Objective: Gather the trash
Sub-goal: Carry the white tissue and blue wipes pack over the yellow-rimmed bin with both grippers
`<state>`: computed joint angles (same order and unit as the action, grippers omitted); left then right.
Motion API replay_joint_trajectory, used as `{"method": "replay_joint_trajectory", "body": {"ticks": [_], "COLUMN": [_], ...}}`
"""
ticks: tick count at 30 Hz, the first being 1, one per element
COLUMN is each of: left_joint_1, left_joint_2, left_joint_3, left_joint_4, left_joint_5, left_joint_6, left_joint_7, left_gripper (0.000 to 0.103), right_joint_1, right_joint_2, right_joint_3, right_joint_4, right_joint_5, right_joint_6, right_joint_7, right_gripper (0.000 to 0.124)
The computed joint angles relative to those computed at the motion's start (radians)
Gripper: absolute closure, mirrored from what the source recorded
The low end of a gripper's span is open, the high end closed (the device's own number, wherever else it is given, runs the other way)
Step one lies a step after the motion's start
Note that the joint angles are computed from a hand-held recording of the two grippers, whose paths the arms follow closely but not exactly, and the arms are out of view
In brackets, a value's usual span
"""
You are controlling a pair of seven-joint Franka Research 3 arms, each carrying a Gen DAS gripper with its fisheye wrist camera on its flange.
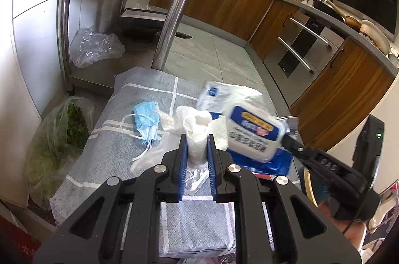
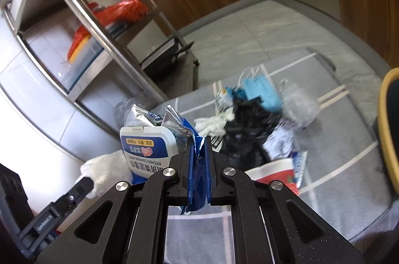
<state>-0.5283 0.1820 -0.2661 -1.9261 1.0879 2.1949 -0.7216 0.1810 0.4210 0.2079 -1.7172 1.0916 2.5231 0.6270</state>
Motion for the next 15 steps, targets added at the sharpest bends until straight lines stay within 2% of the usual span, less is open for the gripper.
{"method": "replay_joint_trajectory", "body": {"ticks": [8, 15], "left_joint_1": [-0.005, -0.016], "left_joint_2": [0.015, 0.061], "left_joint_3": [0.006, 0.017], "left_joint_4": [0.014, 0.070], "left_joint_5": [0.052, 0.084], "left_joint_6": [0.030, 0.061], "left_joint_7": [-0.017, 0.018], "left_gripper": [0.089, 0.089], "right_joint_1": [-0.052, -0.120], "right_joint_2": [-0.038, -0.082], "right_joint_3": [-0.024, -0.072], "right_joint_4": [-0.012, -0.038], "right_joint_5": [0.044, 0.079], "right_joint_6": [0.002, -0.053], "right_joint_7": [-0.036, -0.060], "right_gripper": [0.115, 0.115]}}
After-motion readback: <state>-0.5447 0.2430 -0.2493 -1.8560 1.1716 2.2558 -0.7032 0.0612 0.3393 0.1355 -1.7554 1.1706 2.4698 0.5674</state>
